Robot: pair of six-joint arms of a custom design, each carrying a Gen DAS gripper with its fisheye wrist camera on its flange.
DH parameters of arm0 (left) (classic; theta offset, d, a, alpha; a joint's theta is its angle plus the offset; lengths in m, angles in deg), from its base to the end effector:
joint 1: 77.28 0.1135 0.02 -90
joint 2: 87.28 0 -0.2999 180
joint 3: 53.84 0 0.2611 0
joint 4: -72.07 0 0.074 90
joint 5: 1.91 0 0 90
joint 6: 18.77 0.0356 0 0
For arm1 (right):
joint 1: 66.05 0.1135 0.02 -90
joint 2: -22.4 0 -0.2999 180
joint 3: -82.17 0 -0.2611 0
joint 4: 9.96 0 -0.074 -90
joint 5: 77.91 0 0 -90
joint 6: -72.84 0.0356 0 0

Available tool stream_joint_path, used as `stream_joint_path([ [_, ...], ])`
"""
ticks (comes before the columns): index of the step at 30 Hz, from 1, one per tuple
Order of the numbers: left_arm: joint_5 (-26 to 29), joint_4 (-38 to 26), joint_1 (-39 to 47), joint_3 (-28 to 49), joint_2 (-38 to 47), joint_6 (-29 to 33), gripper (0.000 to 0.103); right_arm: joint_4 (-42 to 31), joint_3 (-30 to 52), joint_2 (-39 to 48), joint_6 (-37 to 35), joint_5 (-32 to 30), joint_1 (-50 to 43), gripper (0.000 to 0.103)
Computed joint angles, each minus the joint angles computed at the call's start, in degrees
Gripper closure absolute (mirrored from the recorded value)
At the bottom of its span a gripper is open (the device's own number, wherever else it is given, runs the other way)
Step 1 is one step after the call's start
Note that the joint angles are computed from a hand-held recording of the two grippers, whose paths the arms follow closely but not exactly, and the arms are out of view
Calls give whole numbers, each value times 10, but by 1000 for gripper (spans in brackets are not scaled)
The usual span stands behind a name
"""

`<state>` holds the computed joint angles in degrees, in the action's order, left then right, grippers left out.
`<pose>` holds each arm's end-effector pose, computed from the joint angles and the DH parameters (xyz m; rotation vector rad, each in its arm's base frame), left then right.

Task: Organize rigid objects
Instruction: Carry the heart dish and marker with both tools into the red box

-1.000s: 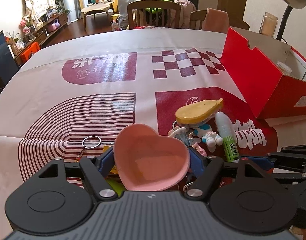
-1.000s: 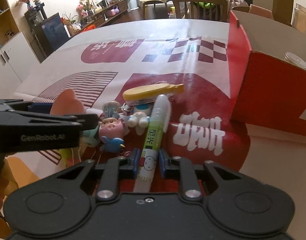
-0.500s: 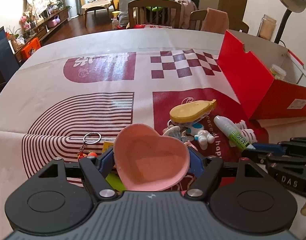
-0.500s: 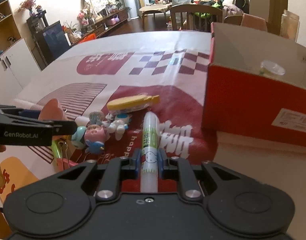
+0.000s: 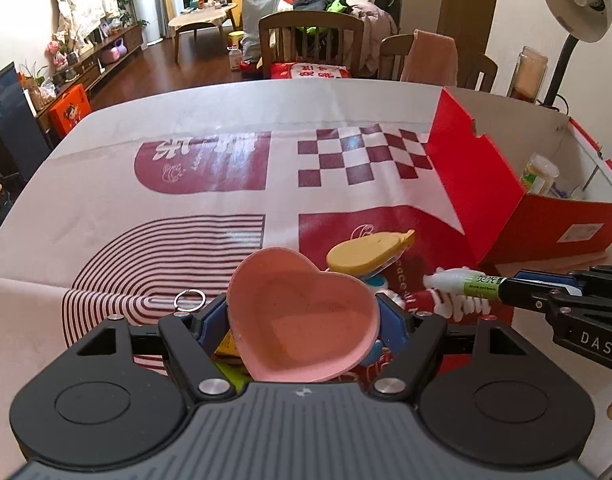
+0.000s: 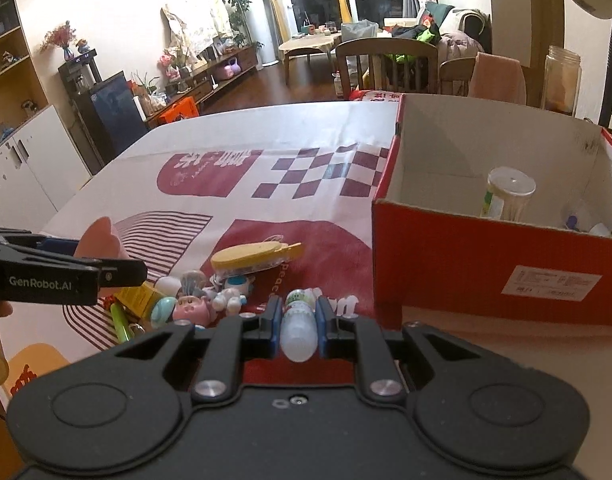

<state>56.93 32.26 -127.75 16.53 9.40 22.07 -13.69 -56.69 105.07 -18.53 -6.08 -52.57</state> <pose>0.2250 -0.2437 0.2001 -0.1172 2.4672 0.0453 0.2435 0.0698 0.1612 -0.4582 2.3161 0.4769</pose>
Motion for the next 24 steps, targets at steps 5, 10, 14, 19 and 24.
stream_joint_path([
  [5, -4, -21, -6, 38, 11, 10, 27, -8, 8, -8, -3, -25, -20, 86],
  [10, -6, -34, -6, 82, 25, 25, 27, -22, 29, -21, -4, -47, -44, 86],
  [14, -8, -49, -6, 130, 42, 39, 27, -34, 55, -31, -4, -59, -72, 86],
  [19, -13, -74, -2, 204, 83, 64, 27, -39, 89, -19, -4, -77, -113, 86],
  [24, -4, -87, 5, 268, 127, 75, 27, -45, 129, 9, 3, -116, -164, 86],
])
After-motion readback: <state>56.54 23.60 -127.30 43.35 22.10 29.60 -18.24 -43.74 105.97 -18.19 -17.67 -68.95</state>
